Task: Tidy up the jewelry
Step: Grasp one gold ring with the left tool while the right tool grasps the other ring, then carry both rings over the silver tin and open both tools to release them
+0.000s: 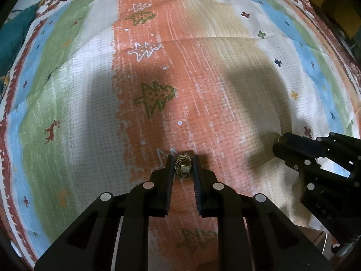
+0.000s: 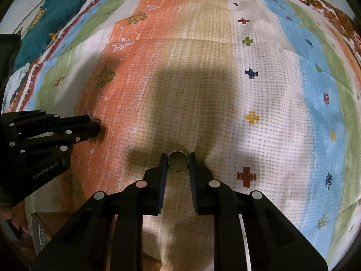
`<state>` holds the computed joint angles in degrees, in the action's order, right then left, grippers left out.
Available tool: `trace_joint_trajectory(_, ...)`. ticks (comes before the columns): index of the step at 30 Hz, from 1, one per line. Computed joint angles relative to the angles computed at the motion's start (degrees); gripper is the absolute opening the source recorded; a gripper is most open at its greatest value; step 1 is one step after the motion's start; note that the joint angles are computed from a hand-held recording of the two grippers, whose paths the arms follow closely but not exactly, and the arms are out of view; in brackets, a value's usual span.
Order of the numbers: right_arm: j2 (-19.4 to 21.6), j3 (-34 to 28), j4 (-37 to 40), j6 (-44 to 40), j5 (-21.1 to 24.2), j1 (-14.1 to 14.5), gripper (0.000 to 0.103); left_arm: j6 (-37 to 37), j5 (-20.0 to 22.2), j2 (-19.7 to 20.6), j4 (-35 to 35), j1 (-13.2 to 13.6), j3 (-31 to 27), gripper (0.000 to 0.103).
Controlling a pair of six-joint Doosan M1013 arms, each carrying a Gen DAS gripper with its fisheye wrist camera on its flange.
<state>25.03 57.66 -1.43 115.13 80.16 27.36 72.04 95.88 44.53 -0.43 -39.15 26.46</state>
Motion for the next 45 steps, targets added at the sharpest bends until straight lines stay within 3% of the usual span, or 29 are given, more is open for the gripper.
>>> trace_joint_trajectory(11,0.22,-1.24,-1.22,-2.22,0.51,0.99,0.020,0.46,-1.73,-1.44,-0.53,0.35,1.54,0.015)
trace_joint_trajectory(28,-1.91,-0.05,-3.28,-2.85,-1.82,2.18,0.020,-1.96,-9.99,-7.57,1.24,-0.25,9.99,0.015)
trace_joint_trajectory(45,-5.31,3.00,-7.55,-2.54,-7.05,4.23,0.020,-4.46,-17.27,-12.43,2.24,-1.05,16.66,0.015)
